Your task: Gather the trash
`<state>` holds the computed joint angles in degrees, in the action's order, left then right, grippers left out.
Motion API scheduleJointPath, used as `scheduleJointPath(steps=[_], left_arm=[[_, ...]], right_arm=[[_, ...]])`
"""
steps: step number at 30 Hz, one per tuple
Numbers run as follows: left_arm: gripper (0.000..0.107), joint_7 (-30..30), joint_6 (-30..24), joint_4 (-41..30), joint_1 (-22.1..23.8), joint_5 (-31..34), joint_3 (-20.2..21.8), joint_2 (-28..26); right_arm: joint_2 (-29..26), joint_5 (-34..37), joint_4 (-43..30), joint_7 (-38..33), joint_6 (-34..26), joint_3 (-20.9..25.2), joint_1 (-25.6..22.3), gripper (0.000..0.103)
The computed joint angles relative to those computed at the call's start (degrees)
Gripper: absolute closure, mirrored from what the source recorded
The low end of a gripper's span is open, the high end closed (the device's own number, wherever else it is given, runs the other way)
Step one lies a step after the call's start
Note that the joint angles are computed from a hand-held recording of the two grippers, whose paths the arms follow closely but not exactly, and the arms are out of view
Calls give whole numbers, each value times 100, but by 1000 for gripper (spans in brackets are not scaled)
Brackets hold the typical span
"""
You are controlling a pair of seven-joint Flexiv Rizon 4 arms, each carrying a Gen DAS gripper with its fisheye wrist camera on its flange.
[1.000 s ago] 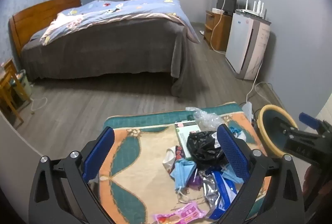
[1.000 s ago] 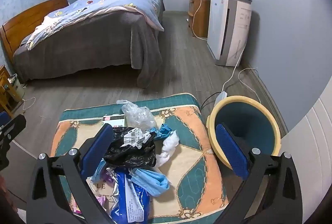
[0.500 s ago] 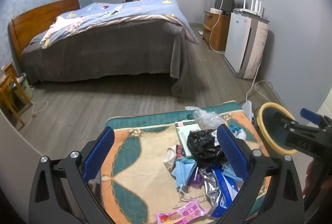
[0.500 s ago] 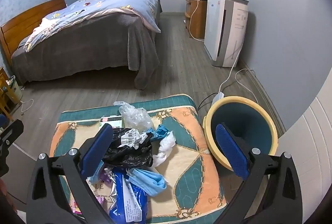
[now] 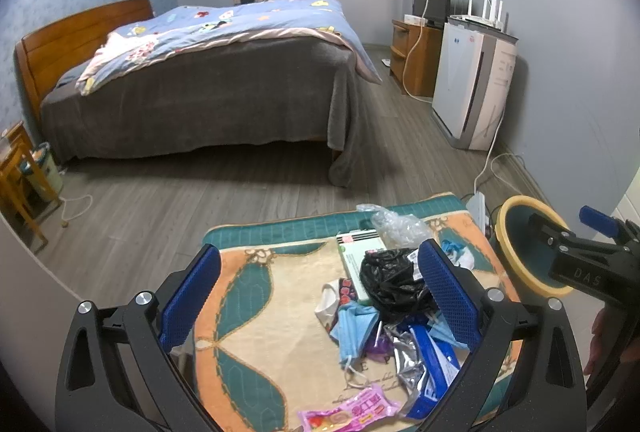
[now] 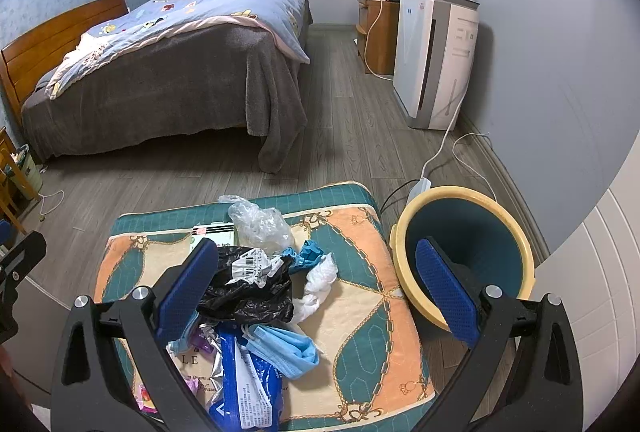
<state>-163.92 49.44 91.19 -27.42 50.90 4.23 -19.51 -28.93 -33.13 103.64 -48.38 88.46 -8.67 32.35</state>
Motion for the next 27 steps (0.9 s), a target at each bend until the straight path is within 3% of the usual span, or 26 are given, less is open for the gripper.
scheduleJointPath(steps=[27], left_arm=[[9,31,-23,-17,-2,-15,-3,-17]], right_arm=[[2,-1,16,8,19,-70,56,6]])
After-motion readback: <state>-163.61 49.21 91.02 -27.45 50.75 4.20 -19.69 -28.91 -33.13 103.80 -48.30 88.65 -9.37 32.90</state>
